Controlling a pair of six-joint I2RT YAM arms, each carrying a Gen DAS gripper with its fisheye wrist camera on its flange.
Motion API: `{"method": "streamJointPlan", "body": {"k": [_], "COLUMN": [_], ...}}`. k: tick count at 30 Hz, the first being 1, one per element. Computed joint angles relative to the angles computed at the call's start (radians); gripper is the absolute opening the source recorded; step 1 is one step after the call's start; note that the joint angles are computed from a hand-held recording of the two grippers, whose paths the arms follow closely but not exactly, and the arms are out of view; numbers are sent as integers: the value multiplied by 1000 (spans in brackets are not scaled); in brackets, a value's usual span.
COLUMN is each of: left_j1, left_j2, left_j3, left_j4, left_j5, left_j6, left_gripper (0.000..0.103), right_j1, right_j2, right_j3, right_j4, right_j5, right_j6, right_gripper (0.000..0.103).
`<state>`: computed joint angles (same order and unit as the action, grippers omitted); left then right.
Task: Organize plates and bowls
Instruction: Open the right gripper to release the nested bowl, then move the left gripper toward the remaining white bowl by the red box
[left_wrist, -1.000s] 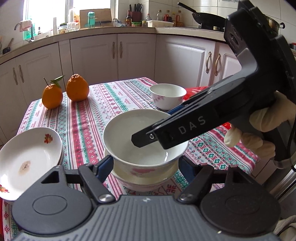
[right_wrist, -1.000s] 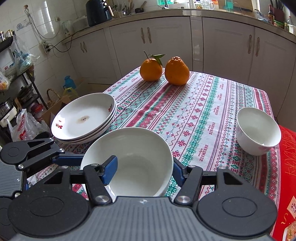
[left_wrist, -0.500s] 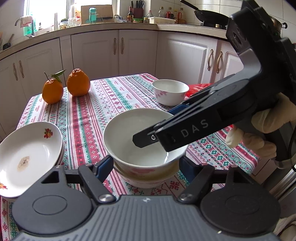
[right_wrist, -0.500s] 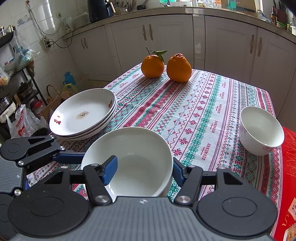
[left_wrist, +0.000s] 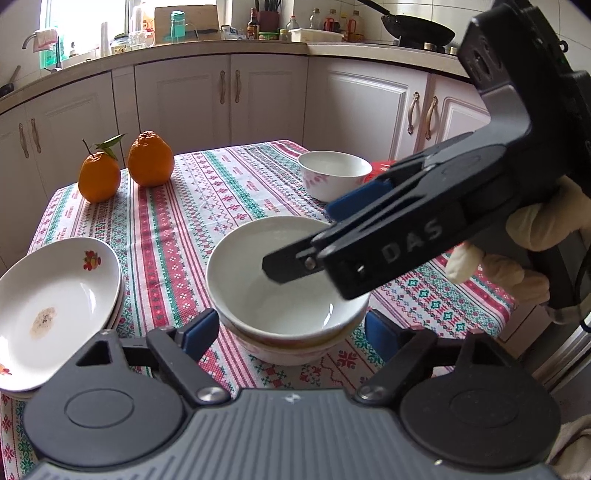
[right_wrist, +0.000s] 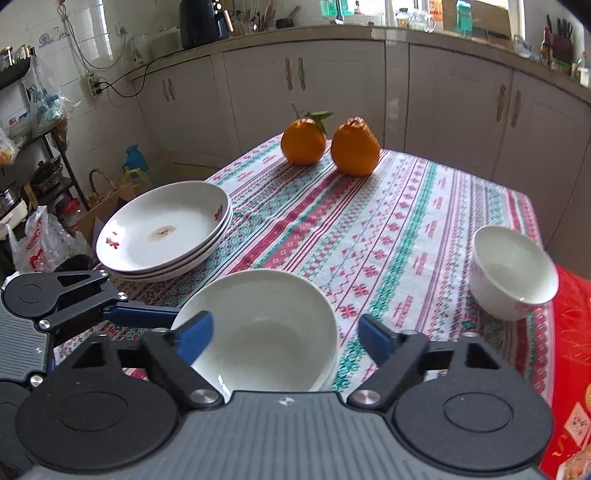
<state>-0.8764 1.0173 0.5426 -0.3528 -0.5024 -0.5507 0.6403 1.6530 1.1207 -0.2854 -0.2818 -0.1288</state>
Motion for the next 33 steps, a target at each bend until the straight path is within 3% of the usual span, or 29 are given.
{"method": "streamJointPlan", "body": {"k": [2, 15, 20, 25, 33], "left_j1": [-5, -22, 58, 194, 366], "left_j2": [-18, -102, -83, 9, 300], "left_j3": [-4, 38, 89, 170, 365], "left_j4": [-18, -138, -142, -110, -2], "left_j5": [9, 20, 81, 207, 373], "left_j6": [-3, 2, 109, 246, 446], "left_gripper": [88, 88, 89, 89, 89], "right_j1": [-11, -112, -159, -207, -261], "right_j2": [-15, -13, -15, -7, 52], "right_j3": [-13, -34, -50, -69, -70], "right_j4": [11, 71, 98, 139, 224], "right_j5": [-11, -17, -26, -12, 66], "right_j6": [5, 46, 42, 31, -19], "right_gripper": [100, 100, 100, 103, 103]}}
